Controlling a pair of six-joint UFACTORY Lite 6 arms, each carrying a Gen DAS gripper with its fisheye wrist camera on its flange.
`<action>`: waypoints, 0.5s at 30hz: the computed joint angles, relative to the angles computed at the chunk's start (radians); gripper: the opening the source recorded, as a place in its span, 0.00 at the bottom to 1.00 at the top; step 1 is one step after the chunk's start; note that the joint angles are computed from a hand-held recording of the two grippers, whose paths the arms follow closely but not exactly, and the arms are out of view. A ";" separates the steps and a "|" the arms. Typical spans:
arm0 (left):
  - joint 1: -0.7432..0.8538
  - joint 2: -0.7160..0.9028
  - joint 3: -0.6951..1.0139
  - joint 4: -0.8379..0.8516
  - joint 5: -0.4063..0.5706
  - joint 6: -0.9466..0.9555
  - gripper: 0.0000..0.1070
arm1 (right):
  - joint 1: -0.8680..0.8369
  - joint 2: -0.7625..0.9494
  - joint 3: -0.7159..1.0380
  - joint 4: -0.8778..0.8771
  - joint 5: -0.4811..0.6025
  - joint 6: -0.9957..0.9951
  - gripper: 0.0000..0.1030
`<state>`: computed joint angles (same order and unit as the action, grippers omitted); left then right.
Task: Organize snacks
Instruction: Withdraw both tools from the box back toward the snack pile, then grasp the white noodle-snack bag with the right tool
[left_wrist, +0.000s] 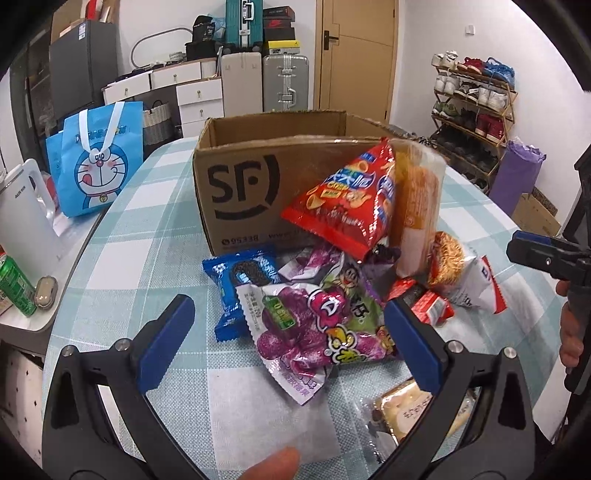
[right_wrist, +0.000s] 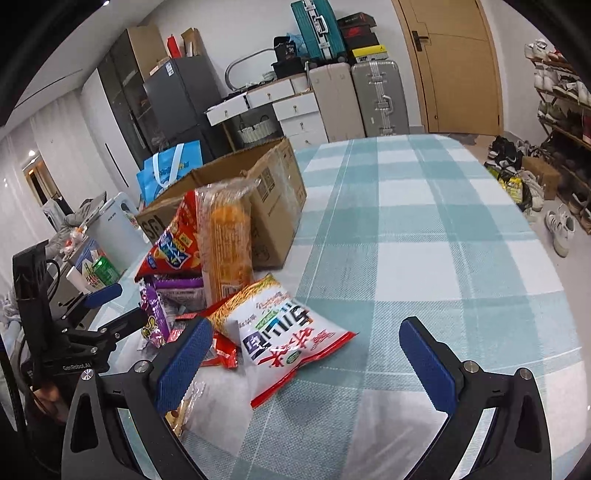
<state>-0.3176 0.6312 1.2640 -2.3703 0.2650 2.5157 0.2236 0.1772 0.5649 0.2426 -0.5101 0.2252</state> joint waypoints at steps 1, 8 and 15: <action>0.002 0.011 0.007 0.027 -0.001 -0.029 0.96 | 0.004 0.025 0.013 -0.008 -0.003 0.010 1.00; 0.037 0.091 0.085 0.326 0.022 -0.347 0.96 | 0.032 0.122 0.075 -0.077 -0.015 0.058 1.00; 0.062 0.135 0.140 0.502 0.077 -0.516 0.96 | 0.054 0.161 0.119 -0.062 -0.004 0.028 0.99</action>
